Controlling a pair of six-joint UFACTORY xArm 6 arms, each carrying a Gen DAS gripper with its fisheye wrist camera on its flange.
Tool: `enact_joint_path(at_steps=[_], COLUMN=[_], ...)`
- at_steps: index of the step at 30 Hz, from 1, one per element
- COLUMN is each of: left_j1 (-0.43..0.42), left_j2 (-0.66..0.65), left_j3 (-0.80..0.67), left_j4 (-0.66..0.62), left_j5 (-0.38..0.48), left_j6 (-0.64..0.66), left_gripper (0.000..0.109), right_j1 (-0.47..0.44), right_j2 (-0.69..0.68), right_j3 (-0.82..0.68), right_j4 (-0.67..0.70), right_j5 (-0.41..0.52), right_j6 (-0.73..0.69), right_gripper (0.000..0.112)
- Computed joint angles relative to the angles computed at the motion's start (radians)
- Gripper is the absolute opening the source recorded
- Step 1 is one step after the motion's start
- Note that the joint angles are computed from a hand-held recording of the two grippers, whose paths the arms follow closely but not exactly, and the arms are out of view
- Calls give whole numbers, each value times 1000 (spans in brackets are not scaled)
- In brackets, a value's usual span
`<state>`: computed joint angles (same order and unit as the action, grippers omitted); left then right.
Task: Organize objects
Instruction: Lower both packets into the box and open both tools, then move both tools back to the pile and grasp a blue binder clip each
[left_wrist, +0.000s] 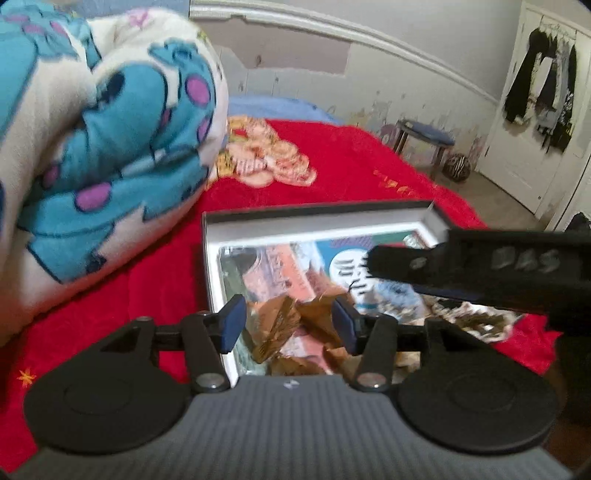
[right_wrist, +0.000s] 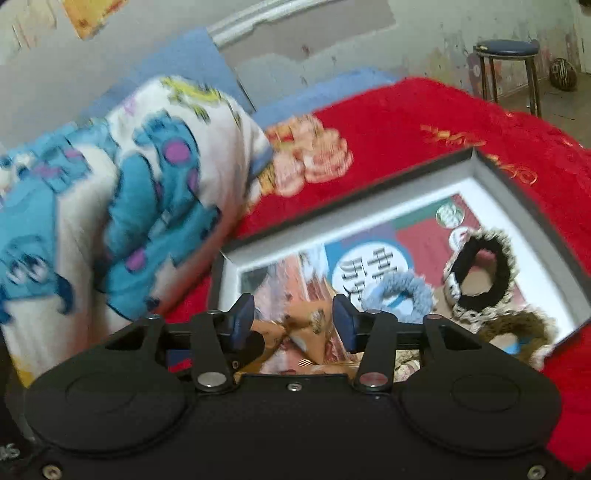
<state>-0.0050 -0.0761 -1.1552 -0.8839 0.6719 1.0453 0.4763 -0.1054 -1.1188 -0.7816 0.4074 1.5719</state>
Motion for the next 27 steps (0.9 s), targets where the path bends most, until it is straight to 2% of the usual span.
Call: enact_joint_path(at_steps=[2,6,8,10,14,18,22,25,27], left_j1=[12,27,35,54,92,62,57,-9,-57], left_j2=[-34,-111,-162,-217,-316,-380,-407,-393,-398], left_j3=[8,44,79,128,251,370,472,513,545], left_j4=[-18,-57,-49,-44,-50,6,20,49,38], left_j5=[30,83,103,119,124,12,-33,-149,-249], left_j6=[14,32,15,-10,24,25,-13,-33,-20], left_gripper=[73,84,88,90,91,91,91,91,91], right_j1=[1,43,83,135,201,192,205,211,188], right_j2=[-71,-207,-295,-384,-443,-421,-377,-337,-313], right_j3=[45,119,193,294,397,406,389,387,389], right_j4=[-62,-137,-217,-325,-453,-403,-377,-384,-385], right_j5=[4,107,153,170,234,246,295,320,278], right_j6=[70,131,253,443,712,694,635,646,662], right_gripper=[50,58,62,64,65,66,73,74,74])
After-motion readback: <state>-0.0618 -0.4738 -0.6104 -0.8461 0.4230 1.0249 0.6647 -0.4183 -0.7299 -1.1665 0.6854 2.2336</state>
